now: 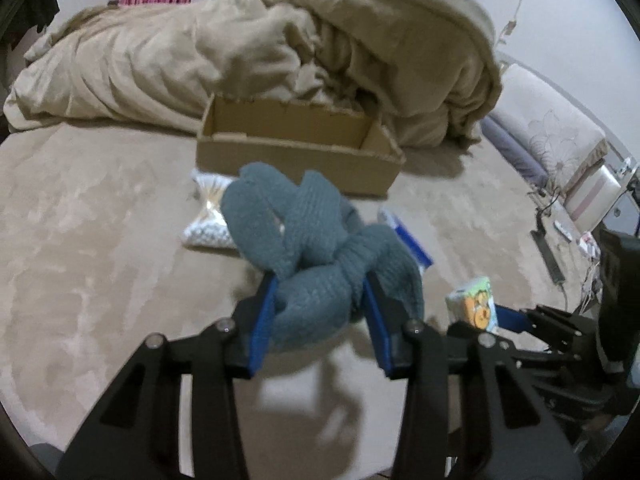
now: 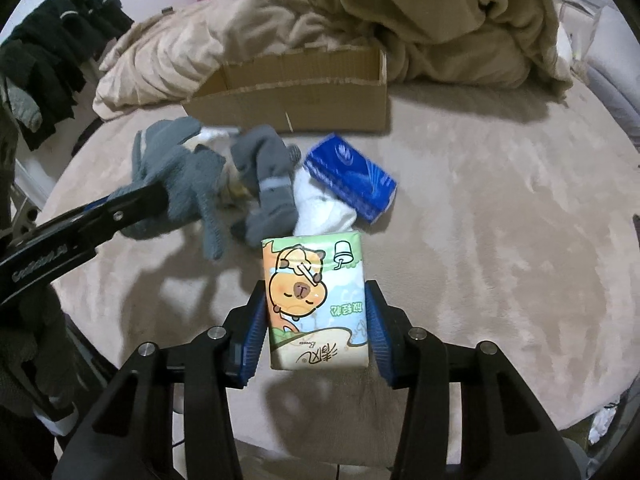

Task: Organize objects
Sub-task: 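Grasp the grey gloves with the left tool while the right grasps the green tissue pack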

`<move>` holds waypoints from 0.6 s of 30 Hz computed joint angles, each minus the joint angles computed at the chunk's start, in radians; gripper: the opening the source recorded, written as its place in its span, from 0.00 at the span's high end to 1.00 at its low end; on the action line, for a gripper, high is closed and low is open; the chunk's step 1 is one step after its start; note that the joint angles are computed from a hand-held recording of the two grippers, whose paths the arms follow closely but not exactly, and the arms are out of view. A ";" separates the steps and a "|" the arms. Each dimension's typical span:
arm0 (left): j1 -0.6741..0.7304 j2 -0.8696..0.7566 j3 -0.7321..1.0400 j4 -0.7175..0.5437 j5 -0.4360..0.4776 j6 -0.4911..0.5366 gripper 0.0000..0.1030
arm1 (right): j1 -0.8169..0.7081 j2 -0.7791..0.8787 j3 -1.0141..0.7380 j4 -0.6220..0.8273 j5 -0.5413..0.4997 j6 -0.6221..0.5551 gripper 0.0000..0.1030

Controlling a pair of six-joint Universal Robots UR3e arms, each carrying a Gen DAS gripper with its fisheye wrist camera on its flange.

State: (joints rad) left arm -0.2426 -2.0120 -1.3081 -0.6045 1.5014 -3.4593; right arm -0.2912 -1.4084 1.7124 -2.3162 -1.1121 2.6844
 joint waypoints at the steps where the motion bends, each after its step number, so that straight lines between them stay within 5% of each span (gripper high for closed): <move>1: 0.001 0.021 -0.007 -0.002 0.001 0.000 0.58 | -0.003 -0.010 -0.004 0.005 0.008 0.000 0.53; 11: 0.034 0.090 0.152 -0.106 -0.058 -0.001 0.58 | -0.040 -0.077 -0.105 0.077 0.100 0.008 0.53; 18: 0.044 -0.065 0.474 -0.212 -0.039 0.034 0.57 | -0.003 0.075 -0.376 0.056 0.114 0.046 0.53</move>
State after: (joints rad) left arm -0.1982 -2.0770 -0.8344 -0.8168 1.4627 -3.4249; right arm -0.2942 -1.3336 1.3365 -2.2607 -0.9979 2.7308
